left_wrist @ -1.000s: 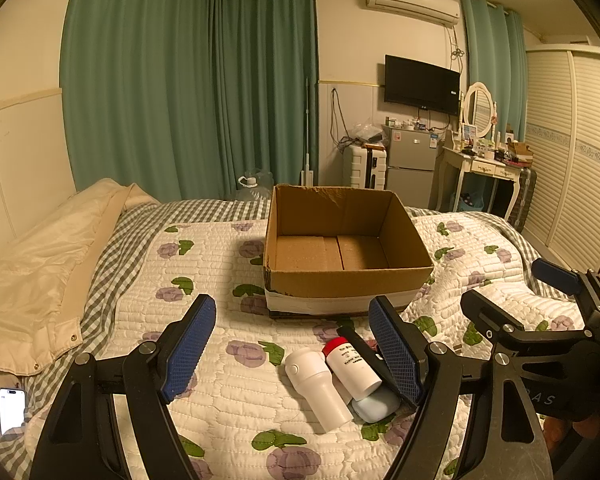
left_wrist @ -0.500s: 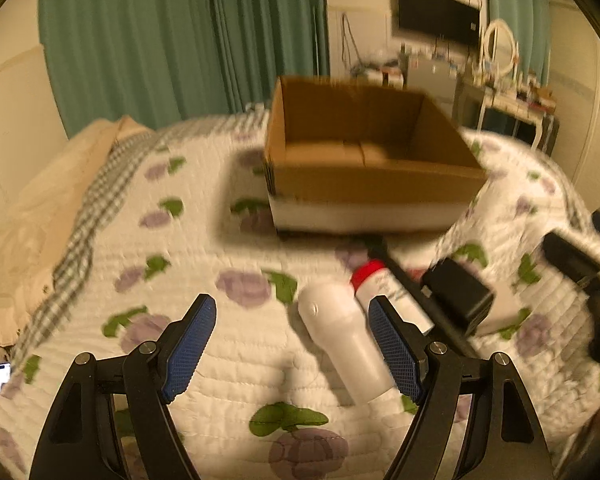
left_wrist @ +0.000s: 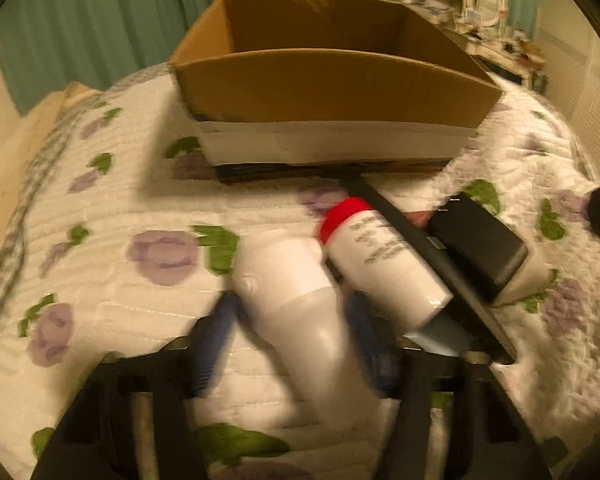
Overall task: Organize rigid objects
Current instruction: 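Grasp the white cylindrical bottle with the left tool while the right tool grasps the black charger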
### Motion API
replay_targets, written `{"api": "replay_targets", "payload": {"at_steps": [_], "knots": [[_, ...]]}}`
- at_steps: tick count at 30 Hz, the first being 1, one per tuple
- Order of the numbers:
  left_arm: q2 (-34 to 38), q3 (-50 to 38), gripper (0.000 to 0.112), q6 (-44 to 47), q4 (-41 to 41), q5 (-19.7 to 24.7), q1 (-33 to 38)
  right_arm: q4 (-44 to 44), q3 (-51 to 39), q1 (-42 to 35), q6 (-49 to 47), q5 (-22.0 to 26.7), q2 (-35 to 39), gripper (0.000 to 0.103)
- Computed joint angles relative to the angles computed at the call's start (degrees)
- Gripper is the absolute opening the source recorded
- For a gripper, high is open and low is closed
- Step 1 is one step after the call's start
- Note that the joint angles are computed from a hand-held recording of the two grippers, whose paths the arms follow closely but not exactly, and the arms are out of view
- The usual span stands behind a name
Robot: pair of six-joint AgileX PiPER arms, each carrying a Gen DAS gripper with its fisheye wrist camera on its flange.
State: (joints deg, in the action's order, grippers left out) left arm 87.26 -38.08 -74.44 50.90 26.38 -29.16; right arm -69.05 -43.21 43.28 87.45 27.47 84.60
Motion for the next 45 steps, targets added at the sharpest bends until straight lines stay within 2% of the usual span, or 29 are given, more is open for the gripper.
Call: {"api": "replay_targets", "payload": {"at_steps": [3, 6, 8, 11, 13, 15, 22, 24, 25, 26, 31, 34, 37, 39, 41, 43, 45], "knots": [[-2.4, 1.4, 0.047, 1.2, -1.0, -1.3, 1.0, 0.0, -0.2, -0.2, -0.3, -0.3, 1.3, 0.103], [-6.1, 2.3, 0.047, 1.4, -0.9, 0.2, 0.7, 0.8, -1.1, -0.2, -2.0, -0.1, 3.5, 0.102], [-8.5, 2.6, 0.047, 0.7, 0.3, 1.9, 0.2, 1.9, -2.2, -0.6, -4.8, -0.6, 5.4, 0.091], [-10.7, 2.7, 0.047, 0.5, 1.2, 3.4, 0.4, 7.7, -3.9, -2.0, -13.0, -3.9, 8.2, 0.074], [-11.3, 2.7, 0.047, 0.2, 1.7, 4.0, 0.8, 11.9, -4.7, -2.9, -18.4, -6.3, 9.5, 0.073], [-11.6, 3.0, 0.047, 1.8, 0.6, 2.5, 2.5, 15.8, -5.7, -3.0, -23.5, -7.3, 10.4, 0.071], [-11.4, 3.9, 0.047, 1.7, 0.0, 1.1, 3.3, 22.2, -9.9, -3.8, -31.7, -6.6, 14.9, 0.067], [-11.2, 3.9, 0.047, 1.7, 0.0, 0.8, 3.4, 23.9, -11.8, -4.3, -34.1, -6.0, 16.9, 0.062], [-11.1, 4.0, 0.047, 1.6, 0.1, 0.8, 3.3, 26.8, -13.3, -4.4, -37.4, -5.3, 18.6, 0.046], [-10.9, 3.9, 0.047, 1.4, 0.3, 0.9, 3.2, 27.4, -14.2, -4.3, -38.4, -4.7, 19.8, 0.043], [-10.7, 4.0, 0.047, 1.8, 0.0, 1.0, 2.7, 21.4, -12.8, -4.1, -33.0, -8.2, 19.7, 0.044], [-10.7, 3.9, 0.047, 1.7, 0.0, 1.4, 2.3, 17.9, -13.2, -3.8, -30.6, -7.0, 20.2, 0.056], [-10.6, 3.9, 0.047, 1.8, 0.0, 1.3, 2.4, 27.1, -14.7, -6.1, -41.0, -9.2, 21.0, 0.057], [-10.5, 3.9, 0.047, 1.7, -0.1, 1.4, 2.3, 28.4, -16.7, -6.0, -44.0, -8.4, 22.2, 0.057], [-10.2, 3.8, 0.047, 2.3, -0.5, 1.2, 2.7, 23.6, -19.0, -4.6, -42.1, -6.3, 24.0, 0.057], [-10.1, 3.8, 0.047, 2.3, -0.5, 1.2, 2.8, 24.3, -21.3, -3.9, -44.2, -5.4, 25.3, 0.056], [-10.1, 3.6, 0.047, 2.3, -0.6, 1.6, 2.5, 28.1, -22.0, -4.3, -48.6, -7.2, 25.8, 0.043]]}}
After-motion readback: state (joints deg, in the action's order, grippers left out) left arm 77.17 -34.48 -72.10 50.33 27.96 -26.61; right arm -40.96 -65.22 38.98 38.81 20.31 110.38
